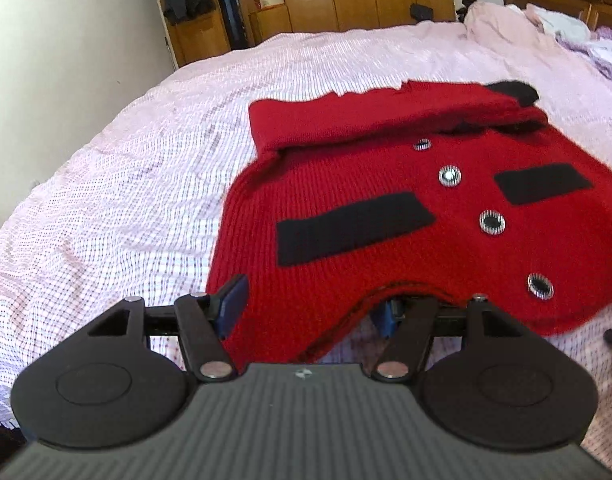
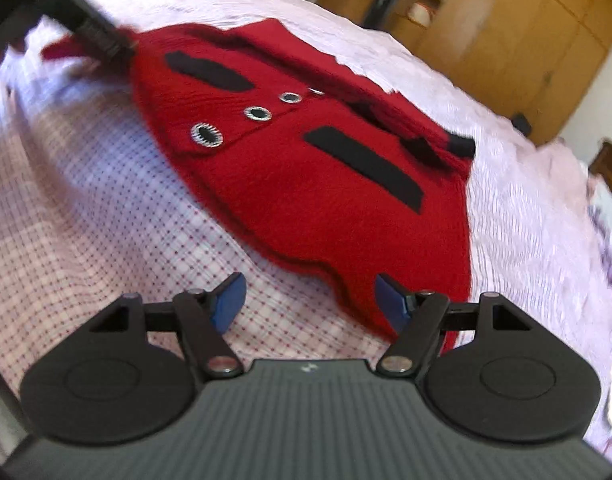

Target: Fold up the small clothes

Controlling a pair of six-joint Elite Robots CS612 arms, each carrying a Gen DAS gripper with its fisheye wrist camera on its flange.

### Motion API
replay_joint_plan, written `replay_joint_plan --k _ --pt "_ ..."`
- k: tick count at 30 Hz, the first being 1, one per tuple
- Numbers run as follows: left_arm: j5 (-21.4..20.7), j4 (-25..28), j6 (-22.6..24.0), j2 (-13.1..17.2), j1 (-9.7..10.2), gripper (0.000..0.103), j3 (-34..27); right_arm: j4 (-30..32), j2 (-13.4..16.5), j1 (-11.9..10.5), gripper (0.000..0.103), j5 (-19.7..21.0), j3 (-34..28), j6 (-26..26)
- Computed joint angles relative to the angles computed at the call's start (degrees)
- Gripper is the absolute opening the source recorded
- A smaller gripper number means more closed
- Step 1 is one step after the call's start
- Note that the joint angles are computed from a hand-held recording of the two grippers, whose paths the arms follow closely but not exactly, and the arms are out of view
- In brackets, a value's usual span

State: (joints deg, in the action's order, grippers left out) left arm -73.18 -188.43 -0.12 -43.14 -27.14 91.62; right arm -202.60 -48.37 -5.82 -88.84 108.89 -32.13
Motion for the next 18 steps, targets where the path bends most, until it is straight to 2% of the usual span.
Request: replay_joint_plan --k 4,7,10,11,12,13,14,15,17,18 --pt "0.3 -0.4 0.1 0.0 -0.06 0.069 -0.2 -4.7 2.4 1.2 0.073 -6.3 -2.5 0.7" --pt "0.7 -0.4 0.3 0.1 -0.13 0.069 0.0 -7.2 3.3 1.0 0.073 -6.8 -3.8 3.5" --pt "0.7 -1.1 1.0 0.3 -0.13 0.068 0.2 -9.5 3.6 0.4 0.072 -5.4 -4.0 5.0" --pt "0.7 -1.5 1.3 0.3 -0.15 0.068 0.3 -10.5 3.7 0.2 0.066 -4.8 -3.9 5.2" --pt "0.7 -1.9 1.6 0.4 -0.18 0.065 0.4 -11.0 3.6 -0.1 0.054 -4.1 -3.8 5.3" --pt "0.4 -2.3 1.9 0.5 -0.16 0.060 0.4 -11.3 3.4 -0.3 0.047 -3.6 -3.5 5.6" --pt "-0.2 -2.6 2.1 0.5 -0.10 0.057 0.5 -11.3 3.2 -0.4 0.031 -3.2 -3.3 6.3" --pt "-1.1 -2.5 2.0 0.5 0.03 0.049 0.4 -10.9 3.1 -0.6 0.018 -2.8 -3.2 7.4" --pt "-2.6 -1.9 1.5 0.3 0.19 0.037 0.6 -10.2 2.9 -0.9 0.016 -2.1 -3.1 10.0" --pt "-3.3 -1.7 1.3 0.3 0.29 0.027 0.6 -10.2 2.8 -1.1 0.013 -1.5 -2.8 11.0"
